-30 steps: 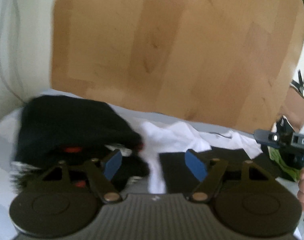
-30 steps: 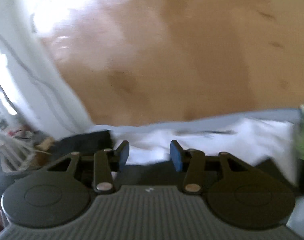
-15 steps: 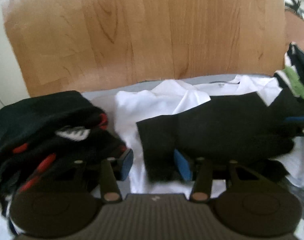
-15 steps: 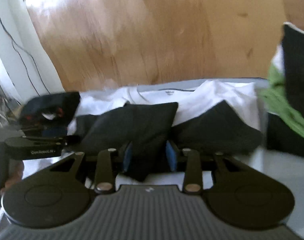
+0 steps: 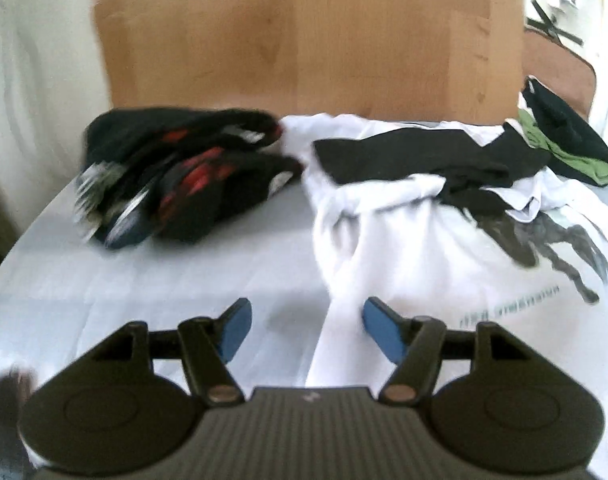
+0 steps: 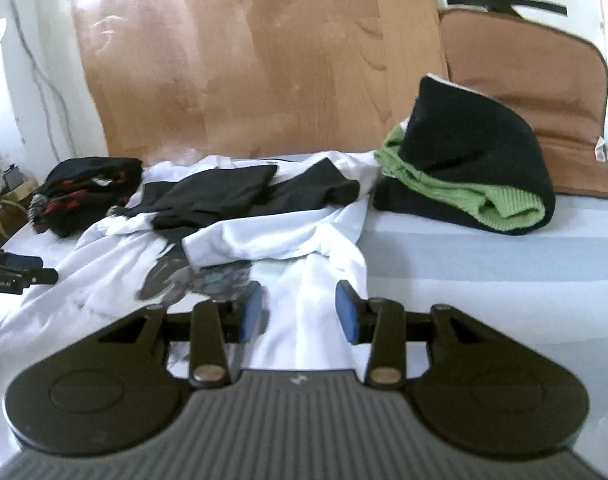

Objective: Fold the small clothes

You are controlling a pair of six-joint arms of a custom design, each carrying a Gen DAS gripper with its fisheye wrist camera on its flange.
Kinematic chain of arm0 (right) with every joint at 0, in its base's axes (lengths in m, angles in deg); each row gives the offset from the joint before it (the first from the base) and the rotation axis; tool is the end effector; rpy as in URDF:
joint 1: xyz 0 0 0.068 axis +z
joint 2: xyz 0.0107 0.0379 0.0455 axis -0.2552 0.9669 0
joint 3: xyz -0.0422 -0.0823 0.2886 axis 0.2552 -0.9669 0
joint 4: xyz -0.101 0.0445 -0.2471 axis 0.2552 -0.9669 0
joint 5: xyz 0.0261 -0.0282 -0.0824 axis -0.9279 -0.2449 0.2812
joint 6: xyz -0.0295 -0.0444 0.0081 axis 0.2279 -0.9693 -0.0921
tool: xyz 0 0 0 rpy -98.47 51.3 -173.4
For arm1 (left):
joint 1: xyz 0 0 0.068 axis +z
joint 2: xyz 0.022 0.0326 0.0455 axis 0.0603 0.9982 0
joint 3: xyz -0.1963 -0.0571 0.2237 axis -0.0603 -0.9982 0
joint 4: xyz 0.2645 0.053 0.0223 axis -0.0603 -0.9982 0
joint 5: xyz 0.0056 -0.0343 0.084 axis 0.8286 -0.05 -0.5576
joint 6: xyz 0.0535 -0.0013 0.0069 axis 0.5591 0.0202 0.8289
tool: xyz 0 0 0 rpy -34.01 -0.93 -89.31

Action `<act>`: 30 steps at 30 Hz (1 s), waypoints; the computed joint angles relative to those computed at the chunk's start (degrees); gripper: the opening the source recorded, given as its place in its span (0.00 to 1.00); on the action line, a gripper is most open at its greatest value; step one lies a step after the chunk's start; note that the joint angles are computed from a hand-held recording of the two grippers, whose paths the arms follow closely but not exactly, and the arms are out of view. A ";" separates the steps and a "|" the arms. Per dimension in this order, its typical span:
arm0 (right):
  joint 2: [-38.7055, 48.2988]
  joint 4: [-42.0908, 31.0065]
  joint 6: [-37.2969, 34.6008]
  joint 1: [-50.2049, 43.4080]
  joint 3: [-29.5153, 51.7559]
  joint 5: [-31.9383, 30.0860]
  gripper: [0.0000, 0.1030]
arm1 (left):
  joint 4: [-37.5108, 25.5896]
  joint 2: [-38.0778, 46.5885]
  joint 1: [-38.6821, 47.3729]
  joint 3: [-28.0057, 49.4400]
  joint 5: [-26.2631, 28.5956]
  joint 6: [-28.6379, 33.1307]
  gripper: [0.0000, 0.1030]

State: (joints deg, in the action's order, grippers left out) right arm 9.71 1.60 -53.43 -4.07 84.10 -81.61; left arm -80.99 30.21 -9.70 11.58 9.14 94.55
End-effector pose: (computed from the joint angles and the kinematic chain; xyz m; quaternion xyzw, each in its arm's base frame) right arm 0.3118 0.0572 0.2034 0.0418 0.8663 0.0876 0.4900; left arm 0.2911 -0.0719 0.2661 0.1848 0.8990 -0.0680 0.3912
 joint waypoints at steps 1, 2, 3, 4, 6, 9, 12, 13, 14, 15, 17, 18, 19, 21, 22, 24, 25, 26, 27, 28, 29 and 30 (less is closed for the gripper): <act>-0.97 0.41 -0.45 0.65 -1.10 0.28 0.44 | -0.14 -1.72 1.12 -1.47 0.59 -0.62 0.66; -2.51 0.48 -1.10 0.82 -2.58 0.21 0.46 | -0.42 -3.53 2.18 -2.96 0.73 -1.14 0.67; -3.30 0.76 -1.53 1.26 -3.95 0.57 0.46 | -1.02 -5.25 3.24 -4.32 0.90 -1.28 0.67; -3.66 0.67 -1.64 1.65 -5.12 1.18 0.46 | -1.75 -6.77 4.47 -5.53 1.50 -0.88 0.67; -3.76 -0.10 -2.09 2.29 -7.67 3.57 0.47 | -3.24 -9.90 6.28 -8.19 1.63 0.37 0.69; -6.90 6.31 -3.67 3.18 -16.06 10.30 0.55 | -4.23 -16.26 8.96 -12.54 0.66 2.33 0.71; -15.01 2.05 -0.17 0.46 -20.55 8.89 0.54 | -9.34 -20.89 12.90 -12.86 0.32 3.20 0.67; -18.22 0.28 0.78 -0.01 -21.93 8.84 0.54 | -11.34 -22.83 14.98 -13.00 1.04 4.02 0.67; -21.38 -1.41 1.96 -0.02 -23.23 8.76 0.54 | -13.20 -24.47 17.55 -13.04 3.31 4.99 0.68; -25.40 -3.05 3.16 -0.64 -24.93 7.69 0.54 | -15.75 -25.97 20.78 -12.73 6.87 5.99 0.70; -33.53 -7.02 5.27 -0.96 -27.79 6.32 0.54 | -21.94 -27.66 28.84 -11.40 16.64 9.20 0.76; -37.06 -8.97 5.95 -0.80 -28.88 6.04 0.54 | -24.93 -27.82 32.38 -10.71 21.06 10.88 0.79; -40.88 -11.38 6.75 -0.06 -29.86 6.37 0.54 | -27.80 -27.79 35.19 -10.14 24.63 12.28 0.80; -47.26 -15.82 9.26 3.12 -31.15 8.37 0.55 | -31.96 -27.77 37.91 -9.80 28.74 13.44 0.81; -50.37 -17.70 10.29 3.87 -31.80 8.10 0.55 | -33.44 -27.73 38.15 -9.92 29.87 13.73 0.81; -55.37 -21.37 11.86 5.32 -32.51 7.05 0.55 | -34.17 -28.85 35.67 -10.97 29.00 12.26 0.81; -56.98 -22.94 12.11 6.31 -32.71 7.21 0.55 | -33.99 -29.92 33.86 -11.66 27.84 11.40 0.82; -57.95 -24.24 12.57 8.30 -32.83 8.45 0.55 | -34.12 -31.02 31.88 -12.20 26.62 10.78 0.82; -58.64 -25.56 13.41 10.87 -33.03 10.26 0.55 | -34.73 -31.60 30.59 -12.52 26.10 10.81 0.82; -60.04 -27.61 14.47 13.03 -33.16 11.87 0.55 | -35.75 -31.98 29.50 -12.71 26.04 11.02 0.82; -60.88 -29.00 15.68 14.94 -33.37 13.18 0.55 | -36.93 -32.61 28.95 -13.10 26.38 11.41 0.82; -62.03 -30.24 17.05 16.63 -33.87 14.23 0.55 | -37.37 -33.23 28.56 -13.64 26.66 11.52 0.83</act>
State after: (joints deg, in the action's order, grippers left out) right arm -52.32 -28.64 -36.38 12.56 50.23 -67.38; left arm -118.35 -3.02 18.86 -2.06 35.80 106.07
